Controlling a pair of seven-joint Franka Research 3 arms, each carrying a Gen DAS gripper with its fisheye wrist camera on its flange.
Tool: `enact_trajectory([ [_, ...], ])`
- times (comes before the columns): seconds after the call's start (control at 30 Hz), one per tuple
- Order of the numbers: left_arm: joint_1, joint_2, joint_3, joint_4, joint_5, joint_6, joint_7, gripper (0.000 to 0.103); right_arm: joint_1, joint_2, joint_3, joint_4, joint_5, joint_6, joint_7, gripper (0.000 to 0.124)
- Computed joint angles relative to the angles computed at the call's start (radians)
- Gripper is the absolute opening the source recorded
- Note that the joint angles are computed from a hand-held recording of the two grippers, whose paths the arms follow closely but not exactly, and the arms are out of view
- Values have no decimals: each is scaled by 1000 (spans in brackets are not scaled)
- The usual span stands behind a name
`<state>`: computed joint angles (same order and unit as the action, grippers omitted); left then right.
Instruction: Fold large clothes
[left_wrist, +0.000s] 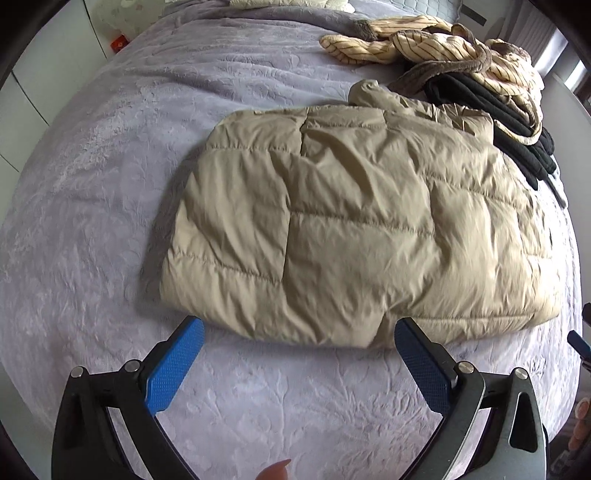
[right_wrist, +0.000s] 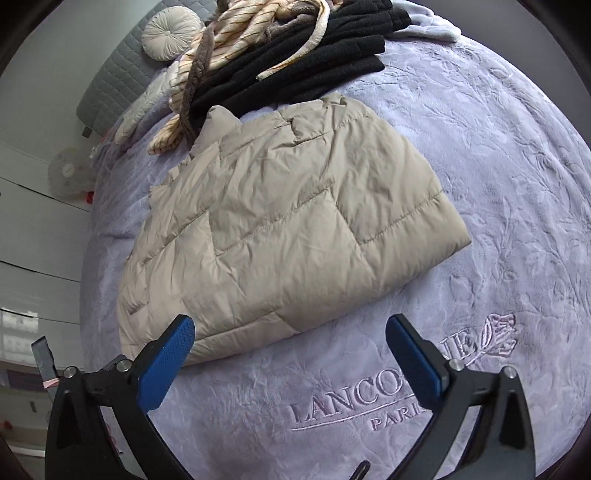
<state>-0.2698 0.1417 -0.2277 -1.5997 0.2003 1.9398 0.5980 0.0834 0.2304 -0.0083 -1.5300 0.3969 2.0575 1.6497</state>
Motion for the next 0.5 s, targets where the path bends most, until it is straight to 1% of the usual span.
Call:
enact_trajectory([
  [0.1,1,-14,-2,-24,-19,6,5,103,3,-30,4,-55,25,27,-1,103],
  [0.2,5,-37,-4,-66,-44,17,0,103,0,-44,4,-92,64,31,15,103],
  [0.27,12,-60,-2,-113,-76,39,-5,103,-6,-47,3,-107,96,15,24,103],
  [0.3,17,-71,-1,-140,-101,50,-6,103,-14,-40,2,-105,118,-10,29,103],
  [0.37,25,-91,1,-187,-145,64,-15,103,-23,-36,-2,-114,148,-34,54,103],
  [0.4,31,-104,3,-217,-186,89,-1,103,-29,-35,-4,-122,167,-42,66,103],
  [0.43,39,-127,6,-267,-254,140,21,103,-35,-36,-6,-131,186,-45,73,103],
  [0.5,43,-159,9,-325,-298,199,9,103,-47,-41,-8,-156,230,-39,82,103],
])
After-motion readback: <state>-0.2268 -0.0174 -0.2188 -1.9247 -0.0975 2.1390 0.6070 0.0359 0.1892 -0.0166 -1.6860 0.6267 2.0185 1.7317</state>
